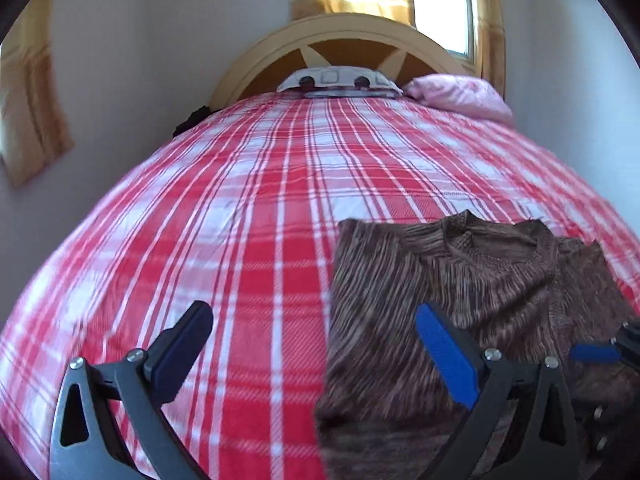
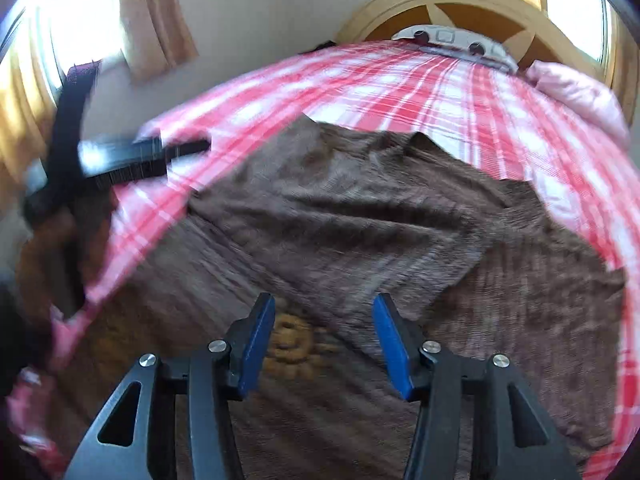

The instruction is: Fold small clothes

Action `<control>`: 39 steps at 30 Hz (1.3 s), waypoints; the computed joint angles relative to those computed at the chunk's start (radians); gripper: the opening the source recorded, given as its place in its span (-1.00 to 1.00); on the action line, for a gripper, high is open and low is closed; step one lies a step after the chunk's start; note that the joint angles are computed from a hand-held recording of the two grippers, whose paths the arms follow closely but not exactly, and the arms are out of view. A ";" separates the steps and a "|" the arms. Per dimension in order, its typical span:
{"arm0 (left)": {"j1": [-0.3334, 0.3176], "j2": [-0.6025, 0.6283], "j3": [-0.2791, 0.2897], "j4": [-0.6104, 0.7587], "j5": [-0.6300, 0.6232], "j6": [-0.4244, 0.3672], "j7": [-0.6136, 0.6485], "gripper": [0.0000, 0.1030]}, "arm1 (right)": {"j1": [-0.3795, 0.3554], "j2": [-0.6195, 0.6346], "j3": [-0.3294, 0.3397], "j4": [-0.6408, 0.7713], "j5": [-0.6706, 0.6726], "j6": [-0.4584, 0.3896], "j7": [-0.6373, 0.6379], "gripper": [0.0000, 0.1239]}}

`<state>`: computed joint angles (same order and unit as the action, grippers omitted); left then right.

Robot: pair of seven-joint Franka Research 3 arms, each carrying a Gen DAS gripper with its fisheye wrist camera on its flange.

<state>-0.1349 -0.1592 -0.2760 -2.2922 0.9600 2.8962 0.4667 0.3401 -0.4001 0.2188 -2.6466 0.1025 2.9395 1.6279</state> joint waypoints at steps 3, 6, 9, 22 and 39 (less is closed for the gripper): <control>-0.038 0.134 -0.017 0.151 0.016 -0.131 0.069 1.00 | -0.028 0.016 0.020 0.010 -0.038 -0.048 0.016 -0.16; -0.113 0.264 -0.001 0.288 0.100 -0.396 0.055 1.00 | -0.091 0.001 0.073 0.005 -0.142 -0.074 0.062 -0.16; -0.087 0.267 0.033 0.269 0.000 -0.372 0.057 1.00 | -0.081 -0.022 0.045 0.006 -0.153 -0.157 0.077 -0.16; -0.054 0.041 0.068 0.012 -0.066 -0.174 -0.123 1.00 | 0.128 -0.075 -0.128 -0.058 0.081 0.057 -0.116 -0.16; -0.046 -0.081 0.018 -0.165 -0.357 -0.113 0.146 1.00 | 0.102 -0.101 -0.096 -0.068 0.199 -0.187 -0.179 -0.15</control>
